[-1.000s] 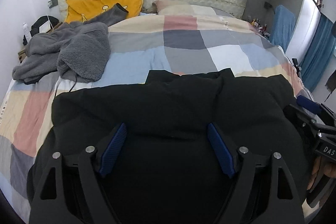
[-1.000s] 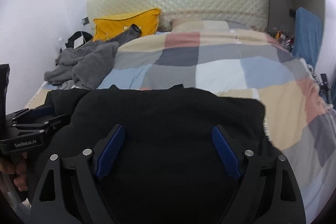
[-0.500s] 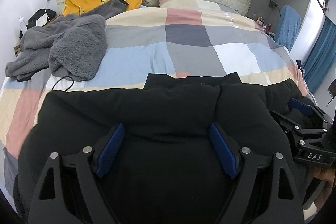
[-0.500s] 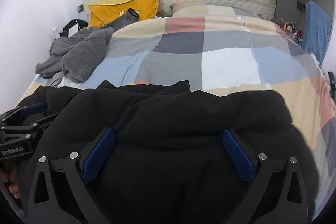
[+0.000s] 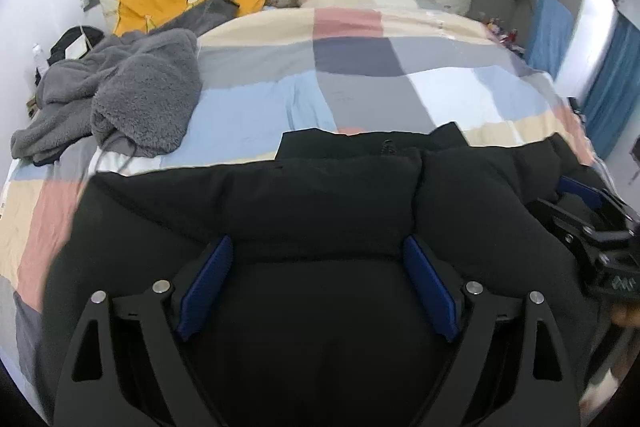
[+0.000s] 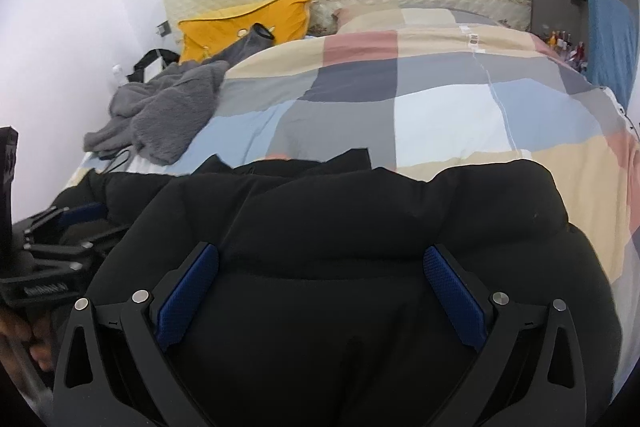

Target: Fold large clothes

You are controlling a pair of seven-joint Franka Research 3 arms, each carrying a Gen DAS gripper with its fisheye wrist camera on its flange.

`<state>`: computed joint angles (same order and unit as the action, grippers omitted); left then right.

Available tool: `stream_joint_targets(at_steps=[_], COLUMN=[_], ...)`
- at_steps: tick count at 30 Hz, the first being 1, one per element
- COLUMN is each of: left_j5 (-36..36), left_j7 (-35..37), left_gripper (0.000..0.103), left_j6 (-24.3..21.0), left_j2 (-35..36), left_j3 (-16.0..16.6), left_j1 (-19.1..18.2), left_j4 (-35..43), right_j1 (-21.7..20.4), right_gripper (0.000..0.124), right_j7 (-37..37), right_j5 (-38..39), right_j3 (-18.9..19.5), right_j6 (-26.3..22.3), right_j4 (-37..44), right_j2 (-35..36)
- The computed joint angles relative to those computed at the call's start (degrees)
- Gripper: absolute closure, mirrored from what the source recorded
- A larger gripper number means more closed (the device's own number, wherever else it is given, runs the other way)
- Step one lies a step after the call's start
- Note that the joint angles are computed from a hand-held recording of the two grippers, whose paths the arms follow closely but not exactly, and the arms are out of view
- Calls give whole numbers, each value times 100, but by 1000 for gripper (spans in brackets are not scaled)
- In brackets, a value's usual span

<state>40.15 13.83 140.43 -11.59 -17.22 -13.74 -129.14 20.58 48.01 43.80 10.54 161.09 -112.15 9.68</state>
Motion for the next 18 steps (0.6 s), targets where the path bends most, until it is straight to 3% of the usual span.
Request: stream_joint_targets(at_steps=[3,8,11,15,18], left_j5=[169,-174,-301,-298,-185], left_j7=[-163,-318,-460,-409,-503], left_gripper=[16,10,5,4,4], left_j6=[-125,247,591,472,469], left_j2=[-501,-1263,-1321,-1213,-1224], left_j3=[-100,-6,-37,-184,-251], left_j1=[-32,-3,110,206,242], left_j4=[-363,-1188,-1497,-1376,-1392], right_j1=[-31,29,88,231,157], right_gripper=[21,22,22,22,21], right_j7=[-244,-628,-907,-898,-1024], right_j5=[160,556,905,654,850], right_j3=[-2,-66,-33,-1,15], right_j6=[50,160,332,826,653], right_j4=[-299,-571,-645,-785,-710], right_j2=[-281,-520,-464,-427,-382])
